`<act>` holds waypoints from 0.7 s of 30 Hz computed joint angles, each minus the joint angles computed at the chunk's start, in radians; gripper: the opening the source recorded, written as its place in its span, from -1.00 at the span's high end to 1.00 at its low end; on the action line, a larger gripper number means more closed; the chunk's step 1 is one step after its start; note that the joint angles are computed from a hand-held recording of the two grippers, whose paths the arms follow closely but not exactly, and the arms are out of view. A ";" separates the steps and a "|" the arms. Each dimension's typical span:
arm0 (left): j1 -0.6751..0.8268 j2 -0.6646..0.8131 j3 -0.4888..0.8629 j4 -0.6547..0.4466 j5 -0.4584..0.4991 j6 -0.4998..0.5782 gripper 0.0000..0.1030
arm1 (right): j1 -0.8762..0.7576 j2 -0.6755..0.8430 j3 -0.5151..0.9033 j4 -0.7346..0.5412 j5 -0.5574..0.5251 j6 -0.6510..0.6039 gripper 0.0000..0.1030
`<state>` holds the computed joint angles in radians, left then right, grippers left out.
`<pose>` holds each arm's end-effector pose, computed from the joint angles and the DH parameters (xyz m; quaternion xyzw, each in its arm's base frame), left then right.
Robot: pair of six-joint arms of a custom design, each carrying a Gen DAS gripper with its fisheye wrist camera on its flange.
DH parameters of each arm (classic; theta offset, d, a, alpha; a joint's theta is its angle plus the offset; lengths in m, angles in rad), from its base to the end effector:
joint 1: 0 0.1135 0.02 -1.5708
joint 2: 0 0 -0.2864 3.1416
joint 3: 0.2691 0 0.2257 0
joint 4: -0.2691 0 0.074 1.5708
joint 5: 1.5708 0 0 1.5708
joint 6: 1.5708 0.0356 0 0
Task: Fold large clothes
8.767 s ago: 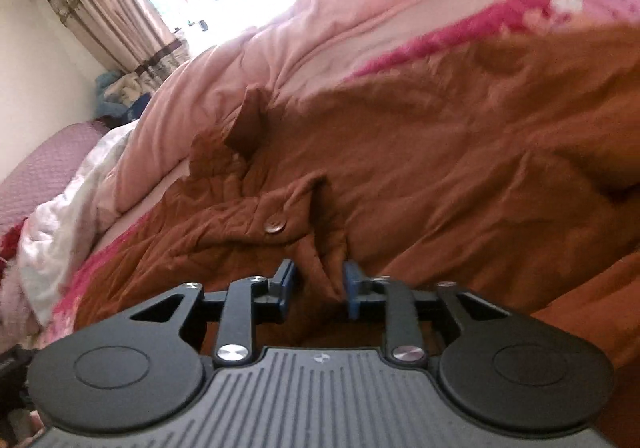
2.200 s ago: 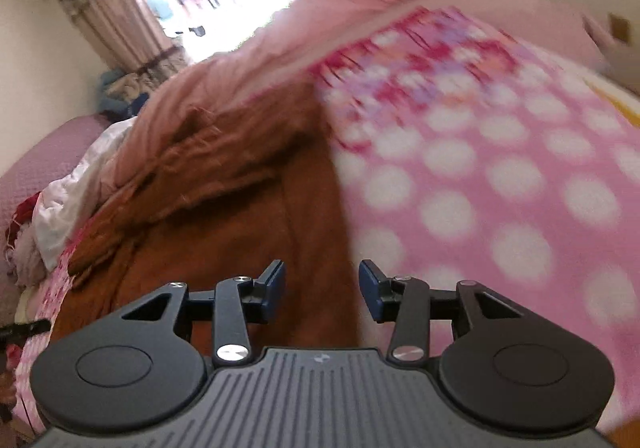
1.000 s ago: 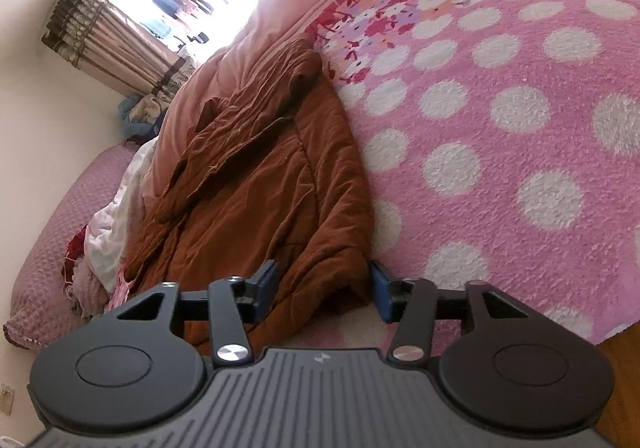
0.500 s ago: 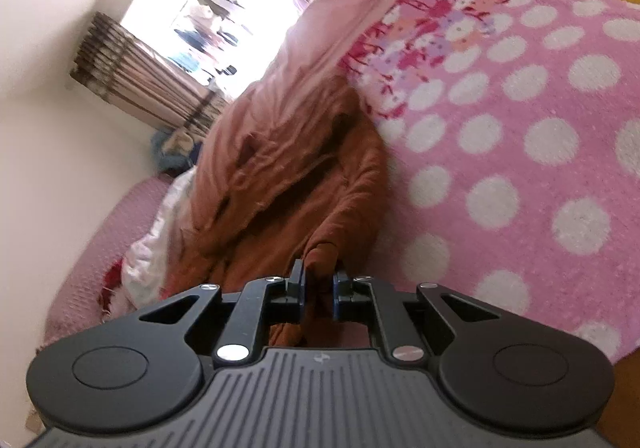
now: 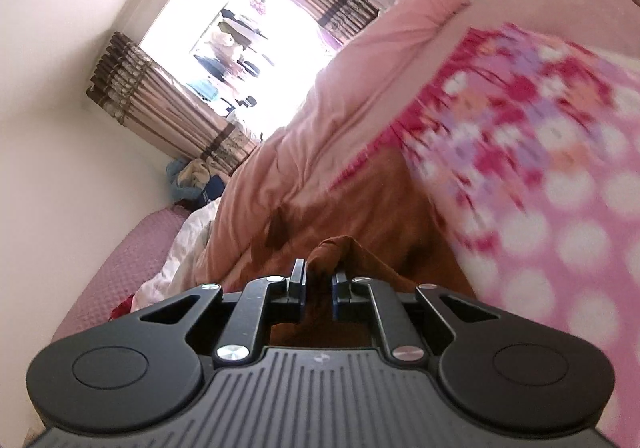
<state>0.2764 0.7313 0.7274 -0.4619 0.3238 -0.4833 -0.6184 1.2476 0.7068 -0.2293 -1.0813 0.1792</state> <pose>0.1194 0.0221 0.3155 -0.2329 0.8116 -0.1900 0.5010 0.1906 -0.0971 0.2613 0.1218 0.8055 0.3898 0.4294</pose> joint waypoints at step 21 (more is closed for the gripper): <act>0.062 0.659 0.221 0.352 -0.113 0.058 -0.07 | 0.451 0.568 0.379 0.416 0.584 0.302 -0.09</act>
<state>0.3381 1.3904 0.9483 -0.1100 0.2107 -0.4248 -0.1677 1.8160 1.0858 0.1869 -0.4971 0.4810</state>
